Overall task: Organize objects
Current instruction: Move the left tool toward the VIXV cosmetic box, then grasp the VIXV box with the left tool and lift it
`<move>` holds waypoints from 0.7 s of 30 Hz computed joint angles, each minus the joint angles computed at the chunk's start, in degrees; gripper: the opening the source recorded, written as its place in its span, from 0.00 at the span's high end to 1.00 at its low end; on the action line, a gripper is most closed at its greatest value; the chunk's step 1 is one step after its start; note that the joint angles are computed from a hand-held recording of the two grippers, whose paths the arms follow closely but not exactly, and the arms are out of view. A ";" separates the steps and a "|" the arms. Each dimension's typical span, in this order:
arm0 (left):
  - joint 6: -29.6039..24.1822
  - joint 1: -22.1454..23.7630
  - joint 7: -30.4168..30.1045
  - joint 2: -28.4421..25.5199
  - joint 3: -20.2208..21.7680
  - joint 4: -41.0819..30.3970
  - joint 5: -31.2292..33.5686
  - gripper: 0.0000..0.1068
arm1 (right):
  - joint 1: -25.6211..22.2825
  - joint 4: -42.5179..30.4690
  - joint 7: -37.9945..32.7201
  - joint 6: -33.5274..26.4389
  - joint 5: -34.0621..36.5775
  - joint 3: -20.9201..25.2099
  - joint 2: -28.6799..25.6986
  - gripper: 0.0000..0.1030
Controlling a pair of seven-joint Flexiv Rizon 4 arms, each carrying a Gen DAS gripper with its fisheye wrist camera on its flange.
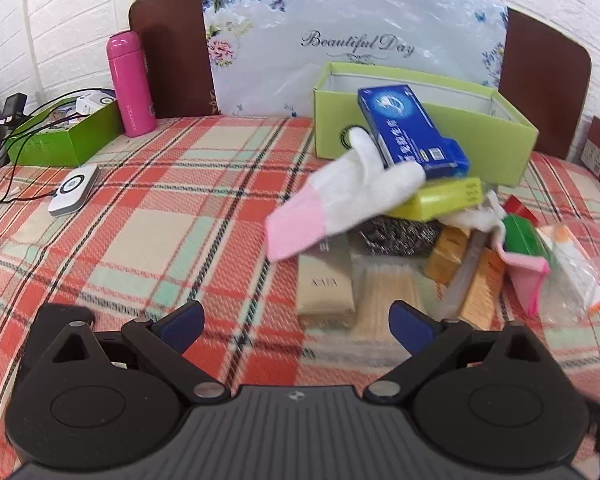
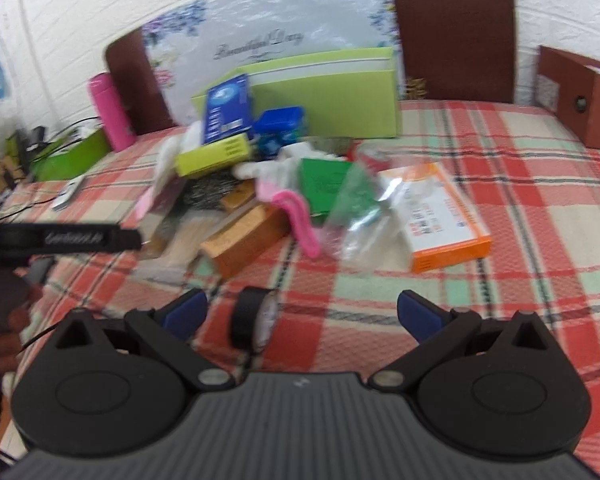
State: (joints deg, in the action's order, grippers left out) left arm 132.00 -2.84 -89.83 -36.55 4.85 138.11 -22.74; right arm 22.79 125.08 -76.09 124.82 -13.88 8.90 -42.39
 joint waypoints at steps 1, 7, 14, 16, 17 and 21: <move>-0.22 2.25 -0.84 -0.44 -0.87 -0.76 2.43 0.07 | -0.56 -0.28 0.18 -0.64 -1.16 0.64 -0.43 0.02; -6.16 8.24 -1.58 -4.10 -3.43 -8.08 9.69 0.33 | 0.21 -1.76 -0.23 -2.82 -3.24 1.10 -2.39 0.27; -6.76 19.87 -6.90 -5.51 -10.34 -9.48 22.06 0.62 | 1.66 -2.89 -2.18 -2.63 -1.88 -0.32 -3.01 0.76; -9.19 25.02 -8.09 -3.63 -13.71 -8.02 27.55 0.62 | -1.68 -3.01 -1.97 -2.84 -5.21 1.84 -3.30 0.83; -9.90 28.77 -8.85 -2.83 -16.27 -6.95 31.25 0.62 | -3.24 -2.92 -1.95 -2.77 -6.95 2.72 -3.28 0.83; -11.10 37.95 -9.34 1.01 -22.16 -3.19 41.11 0.62 | -7.81 -2.60 -1.92 0.01 -12.13 4.86 -2.47 0.83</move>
